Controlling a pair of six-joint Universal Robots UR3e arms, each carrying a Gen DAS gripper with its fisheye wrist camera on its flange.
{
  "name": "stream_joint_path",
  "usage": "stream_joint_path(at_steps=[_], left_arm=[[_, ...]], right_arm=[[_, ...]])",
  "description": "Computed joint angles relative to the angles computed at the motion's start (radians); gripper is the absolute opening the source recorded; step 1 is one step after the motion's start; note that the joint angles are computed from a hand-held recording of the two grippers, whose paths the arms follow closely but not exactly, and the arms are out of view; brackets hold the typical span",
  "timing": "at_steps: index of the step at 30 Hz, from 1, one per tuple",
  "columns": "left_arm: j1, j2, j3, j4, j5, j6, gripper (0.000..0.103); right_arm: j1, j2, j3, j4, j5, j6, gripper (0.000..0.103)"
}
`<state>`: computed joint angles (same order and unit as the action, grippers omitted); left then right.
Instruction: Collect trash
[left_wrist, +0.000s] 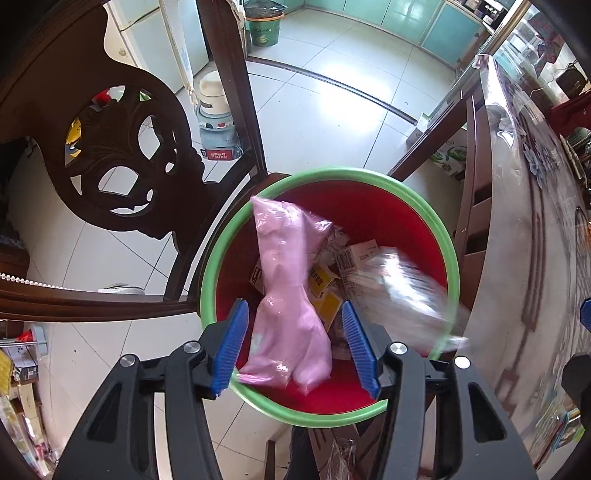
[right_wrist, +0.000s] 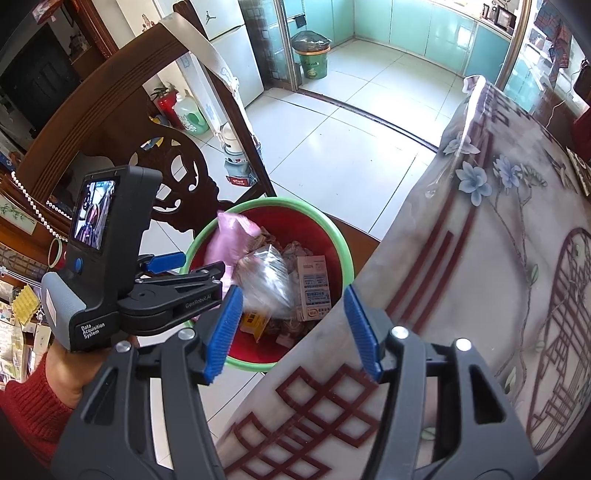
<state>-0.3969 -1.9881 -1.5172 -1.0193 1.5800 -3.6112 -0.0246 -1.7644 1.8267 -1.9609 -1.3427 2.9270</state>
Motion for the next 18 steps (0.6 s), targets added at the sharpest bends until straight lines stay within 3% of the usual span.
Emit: stream_joint_path(at_steps=[4, 7, 14, 18], left_arm=[[-0.002, 0.020, -0.004, -0.005, 0.004, -0.020, 0.056], [0.009, 0.058, -0.042, 0.039, -0.023, -0.023, 0.070], [-0.022, 0.115, -0.028, 0.094, -0.043, -0.046, 0.078], [-0.071, 0.109, 0.044, 0.111, -0.038, -0.054, 0.087]], right_arm=[[-0.016, -0.019, -0.004, 0.015, 0.008, -0.010, 0.057], [-0.043, -0.059, -0.003, 0.036, 0.019, -0.022, 0.063], [-0.185, -0.226, 0.024, 0.096, 0.041, -0.072, 0.093], [-0.325, -0.319, 0.022, 0.192, 0.055, -0.132, 0.095]])
